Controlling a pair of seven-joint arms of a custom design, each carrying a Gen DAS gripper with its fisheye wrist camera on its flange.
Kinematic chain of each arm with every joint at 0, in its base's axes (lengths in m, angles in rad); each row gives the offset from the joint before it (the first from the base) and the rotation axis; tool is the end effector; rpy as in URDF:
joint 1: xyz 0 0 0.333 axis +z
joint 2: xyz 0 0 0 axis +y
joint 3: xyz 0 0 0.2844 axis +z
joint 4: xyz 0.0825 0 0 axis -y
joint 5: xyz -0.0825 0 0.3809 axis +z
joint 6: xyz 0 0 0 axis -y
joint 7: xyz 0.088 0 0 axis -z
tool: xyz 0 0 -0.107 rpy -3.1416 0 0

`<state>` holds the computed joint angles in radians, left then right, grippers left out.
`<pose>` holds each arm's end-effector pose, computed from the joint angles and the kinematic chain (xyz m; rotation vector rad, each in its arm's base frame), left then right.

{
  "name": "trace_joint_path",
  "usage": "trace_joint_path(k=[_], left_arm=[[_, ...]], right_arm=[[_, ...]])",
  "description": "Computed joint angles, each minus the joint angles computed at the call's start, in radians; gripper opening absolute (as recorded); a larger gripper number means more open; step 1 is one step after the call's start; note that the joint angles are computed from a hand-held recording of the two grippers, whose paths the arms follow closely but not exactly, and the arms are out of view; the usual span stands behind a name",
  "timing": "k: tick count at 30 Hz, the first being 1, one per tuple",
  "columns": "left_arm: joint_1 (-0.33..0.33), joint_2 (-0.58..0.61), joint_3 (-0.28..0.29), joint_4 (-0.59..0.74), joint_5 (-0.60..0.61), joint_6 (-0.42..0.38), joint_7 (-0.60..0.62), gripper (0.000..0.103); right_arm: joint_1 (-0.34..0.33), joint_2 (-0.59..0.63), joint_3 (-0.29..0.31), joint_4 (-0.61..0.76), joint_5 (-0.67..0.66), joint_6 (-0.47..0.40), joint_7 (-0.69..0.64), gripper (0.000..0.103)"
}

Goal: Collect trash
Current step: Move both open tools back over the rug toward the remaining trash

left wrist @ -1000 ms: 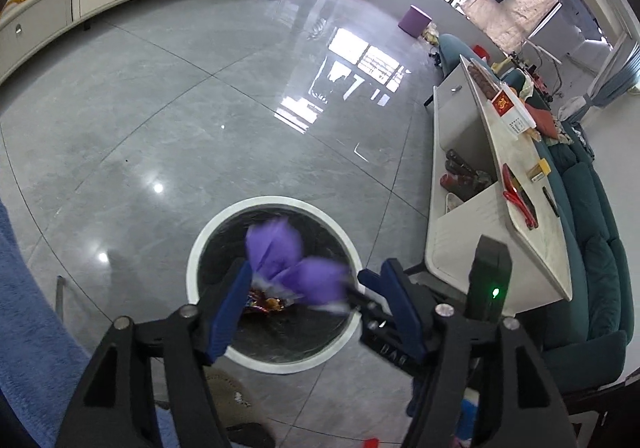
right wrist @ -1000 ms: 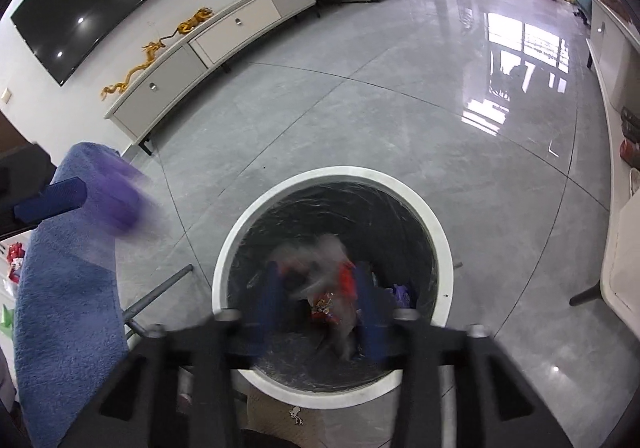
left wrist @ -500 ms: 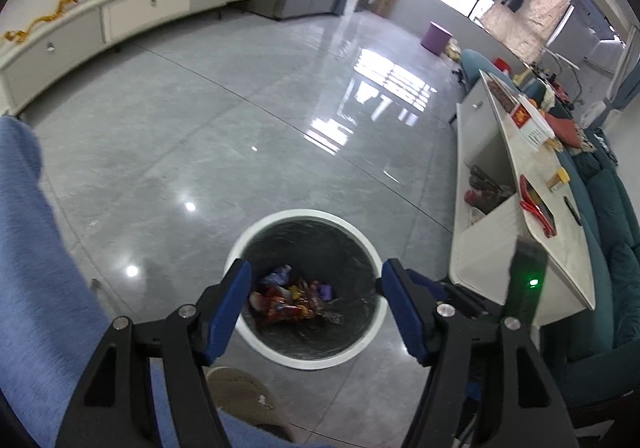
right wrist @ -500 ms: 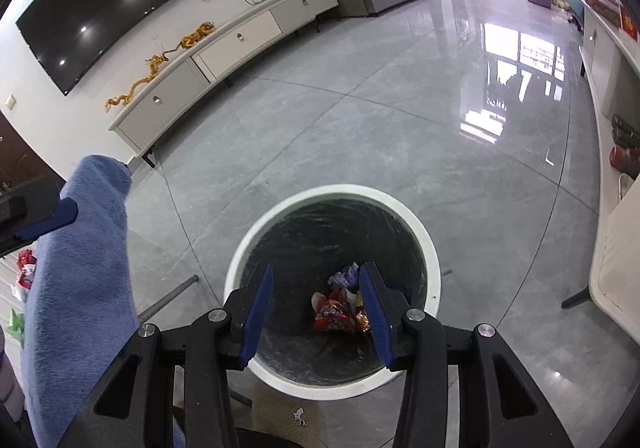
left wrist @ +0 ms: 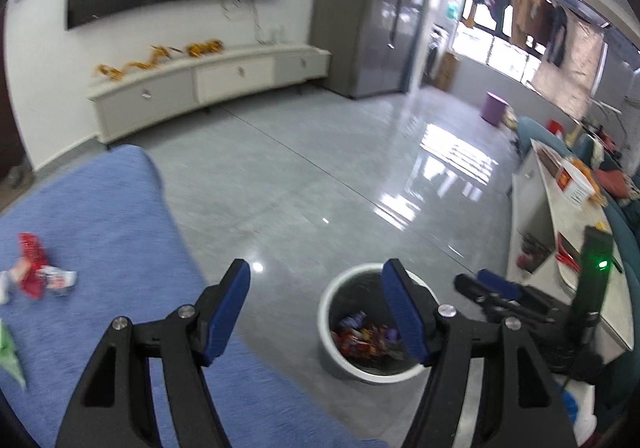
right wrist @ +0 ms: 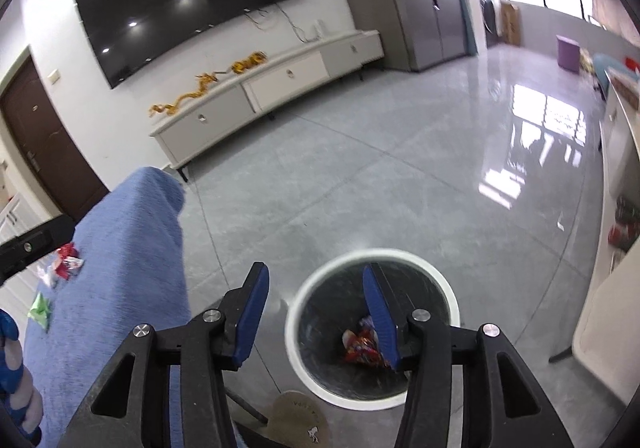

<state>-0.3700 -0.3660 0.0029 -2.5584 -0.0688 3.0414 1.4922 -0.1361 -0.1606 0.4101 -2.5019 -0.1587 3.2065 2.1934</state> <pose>0.4418 -0.1642 0.4685 -1.5858 1.9854 -0.9973 0.4820 0.1537 0.4098 -1.5156 1.7822 -0.4882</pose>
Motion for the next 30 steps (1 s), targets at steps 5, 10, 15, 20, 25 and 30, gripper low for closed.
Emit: trace_joint_path(k=[5, 10, 15, 20, 25, 30], left_arm=[[0.123, -0.115, -0.057, -0.091, 0.089, 0.041, -0.083, 0.074], [0.195, -0.201, -0.076, -0.15, 0.168, 0.047, -0.16, 0.074], [0.213, -0.299, -0.034, -0.215, 0.21, 0.045, -0.192, 0.074], [0.244, -0.386, -0.02, -0.266, 0.232, 0.045, -0.215, 0.074], [0.273, -0.458, -0.002, -0.317, 0.251, 0.051, -0.224, 0.074], [0.29, -0.516, 0.045, -0.359, 0.254, 0.041, -0.206, 0.074]], right_arm=[[-0.082, -0.02, 0.113, 0.039, -0.085, -0.016, 0.059, 0.053], [-0.094, -0.046, 0.159, 0.065, -0.164, -0.036, 0.119, 0.057], [-0.086, -0.084, 0.185, 0.086, -0.235, -0.069, 0.173, 0.057], [-0.074, -0.114, 0.2, 0.111, -0.311, -0.095, 0.223, 0.058], [-0.088, -0.109, 0.238, 0.158, -0.406, -0.111, 0.29, 0.058], [-0.085, -0.069, 0.271, 0.22, -0.524, -0.147, 0.367, 0.058]])
